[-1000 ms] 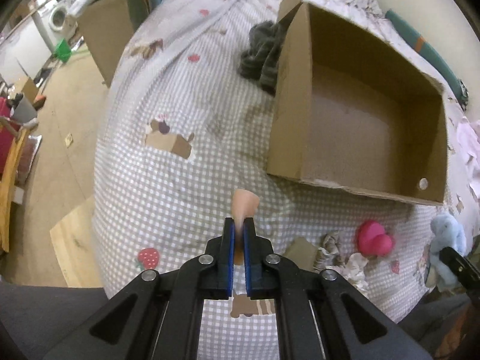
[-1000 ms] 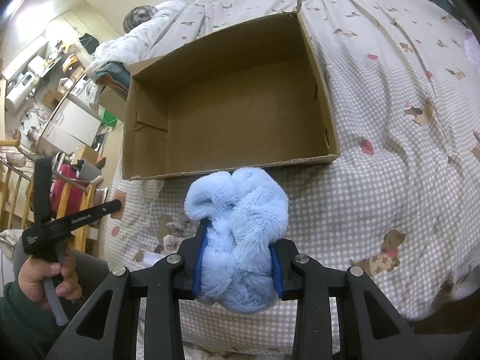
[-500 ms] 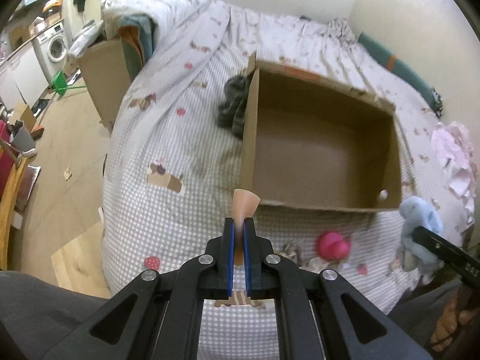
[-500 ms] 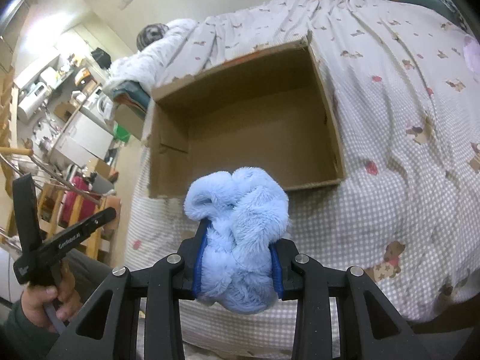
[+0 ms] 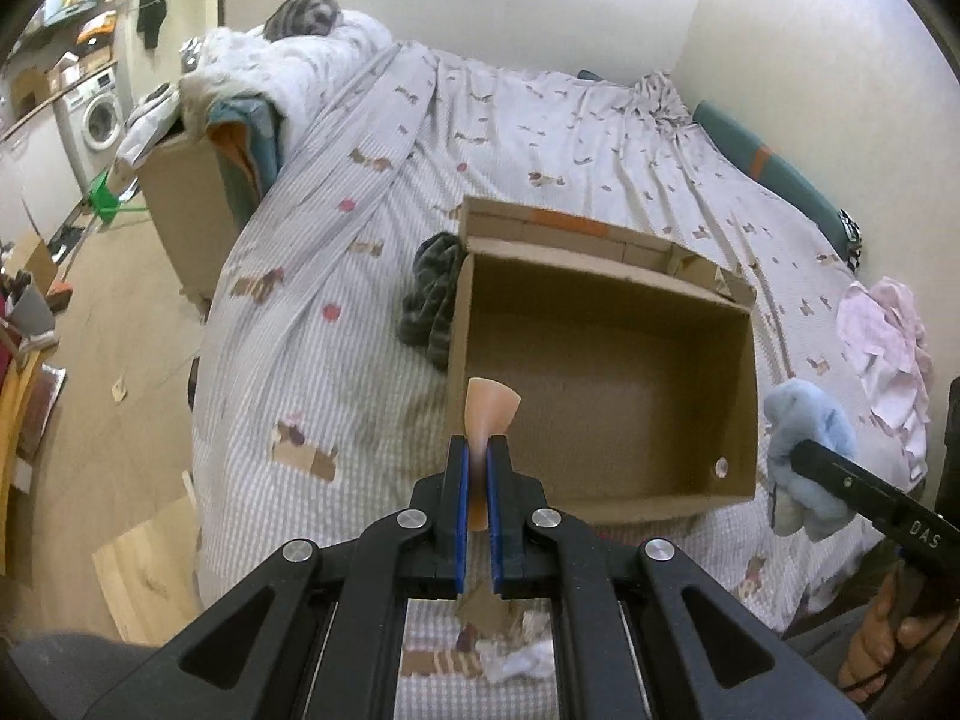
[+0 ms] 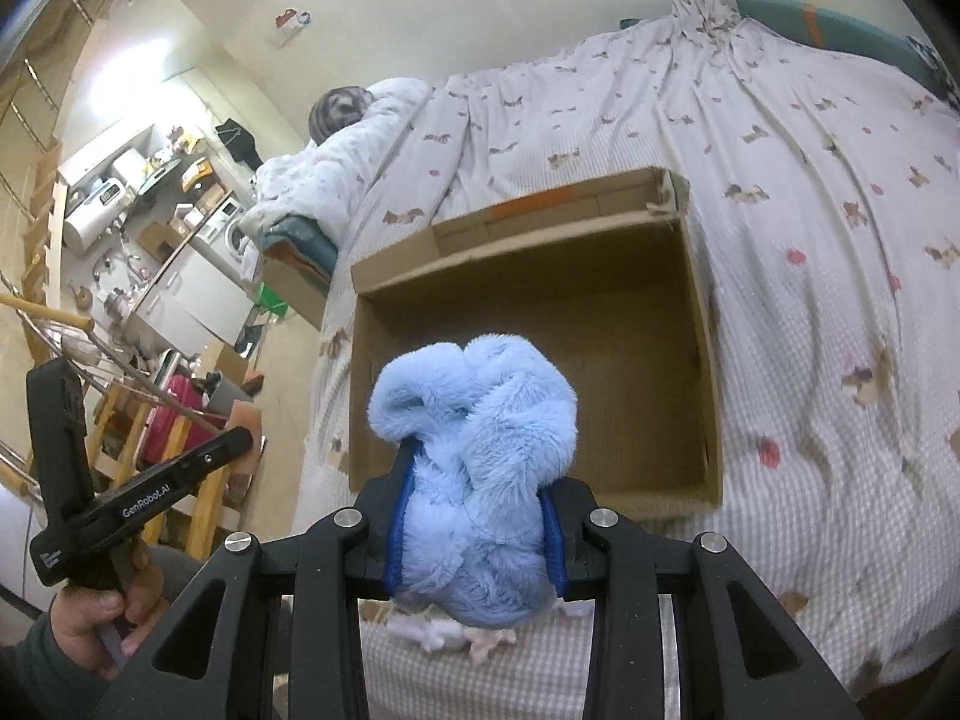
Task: Organize soft objects
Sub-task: 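Carry both items into the box and open both grippers to release them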
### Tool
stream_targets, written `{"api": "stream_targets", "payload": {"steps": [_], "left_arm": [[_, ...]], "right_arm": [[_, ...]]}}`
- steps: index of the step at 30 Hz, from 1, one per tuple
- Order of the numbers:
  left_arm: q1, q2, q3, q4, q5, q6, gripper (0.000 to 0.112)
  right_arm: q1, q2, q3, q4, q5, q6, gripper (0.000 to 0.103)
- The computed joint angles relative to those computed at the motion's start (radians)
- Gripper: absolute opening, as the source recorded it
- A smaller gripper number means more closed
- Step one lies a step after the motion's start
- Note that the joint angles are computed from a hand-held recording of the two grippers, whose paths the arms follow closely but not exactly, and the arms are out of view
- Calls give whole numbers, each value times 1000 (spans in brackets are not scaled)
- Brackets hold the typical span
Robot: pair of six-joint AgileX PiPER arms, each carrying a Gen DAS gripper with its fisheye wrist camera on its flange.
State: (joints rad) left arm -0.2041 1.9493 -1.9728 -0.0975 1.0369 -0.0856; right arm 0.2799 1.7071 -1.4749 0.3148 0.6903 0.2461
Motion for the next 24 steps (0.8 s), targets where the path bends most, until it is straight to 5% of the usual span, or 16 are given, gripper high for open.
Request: {"api": "stream_targets", "payload": {"steps": [7, 18, 24], "left_arm": [[-46, 170, -258, 30, 79, 12, 5], [-61, 258, -168, 4, -78, 78, 5], [-66, 315, -202, 2, -48, 73, 6]], "right_arm": [[-19, 94, -78, 1, -29, -11, 37], [-11, 201, -80, -112, -33, 78, 37], [3, 258, -118, -126, 16, 100, 39]]}}
